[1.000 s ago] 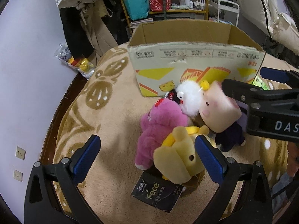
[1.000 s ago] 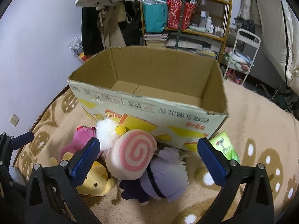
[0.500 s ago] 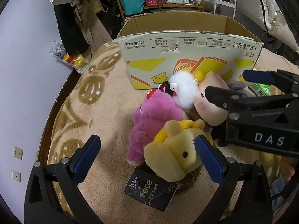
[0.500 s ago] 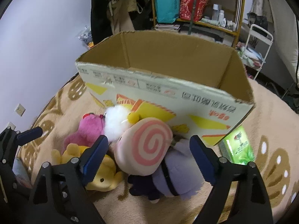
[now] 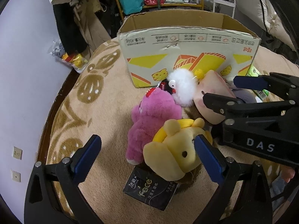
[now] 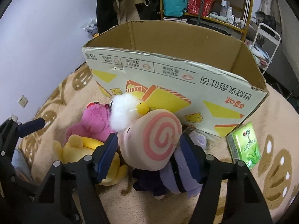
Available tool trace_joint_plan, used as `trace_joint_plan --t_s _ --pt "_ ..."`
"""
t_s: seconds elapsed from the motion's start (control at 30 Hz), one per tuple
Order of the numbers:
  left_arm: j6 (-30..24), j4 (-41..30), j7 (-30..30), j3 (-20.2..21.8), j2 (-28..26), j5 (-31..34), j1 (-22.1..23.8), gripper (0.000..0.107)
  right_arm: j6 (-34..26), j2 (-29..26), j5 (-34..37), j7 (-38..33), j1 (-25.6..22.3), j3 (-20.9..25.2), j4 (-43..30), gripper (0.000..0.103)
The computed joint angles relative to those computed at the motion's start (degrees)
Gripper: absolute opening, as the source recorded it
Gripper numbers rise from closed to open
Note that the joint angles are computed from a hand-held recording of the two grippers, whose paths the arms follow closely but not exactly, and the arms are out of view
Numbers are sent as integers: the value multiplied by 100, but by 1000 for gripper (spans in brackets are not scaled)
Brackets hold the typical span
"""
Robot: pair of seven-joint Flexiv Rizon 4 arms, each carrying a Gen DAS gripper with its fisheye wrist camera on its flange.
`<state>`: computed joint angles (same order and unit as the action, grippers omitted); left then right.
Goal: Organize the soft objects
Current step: 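Close left tool on yellow dog plush while right tool grasps pink swirl plush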
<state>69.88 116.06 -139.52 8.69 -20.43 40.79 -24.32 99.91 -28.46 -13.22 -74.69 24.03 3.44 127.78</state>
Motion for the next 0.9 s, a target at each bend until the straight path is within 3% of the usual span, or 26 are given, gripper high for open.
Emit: trace_joint_plan --t_s 0.27,0.4,0.53,0.67,0.7,0.77,0.9 --pt "412 251 809 -287 -37 -650 261 74 -95 35 20 41 121 -137 11 65" --pt "372 225 1110 -212 -141 -846 81 72 -117 36 10 65 58 -83 3 65" --pt "619 356 1381 -251 -163 -1138 141 58 -139 81 -4 87 518 -549 95 65" --pt "791 481 1567 -184 -158 -1453 117 53 -85 111 28 64 1063 -1074 207 44" --pt "835 516 1607 -178 -145 -1533 120 53 -93 116 23 38 1024 -1023 200 34" --pt "887 560 1650 -129 -124 -1642 89 51 -213 119 -9 -26 644 -601 132 28" --pt "882 590 1481 99 -35 -1618 -96 51 -248 107 -40 1 245 -200 92 19"
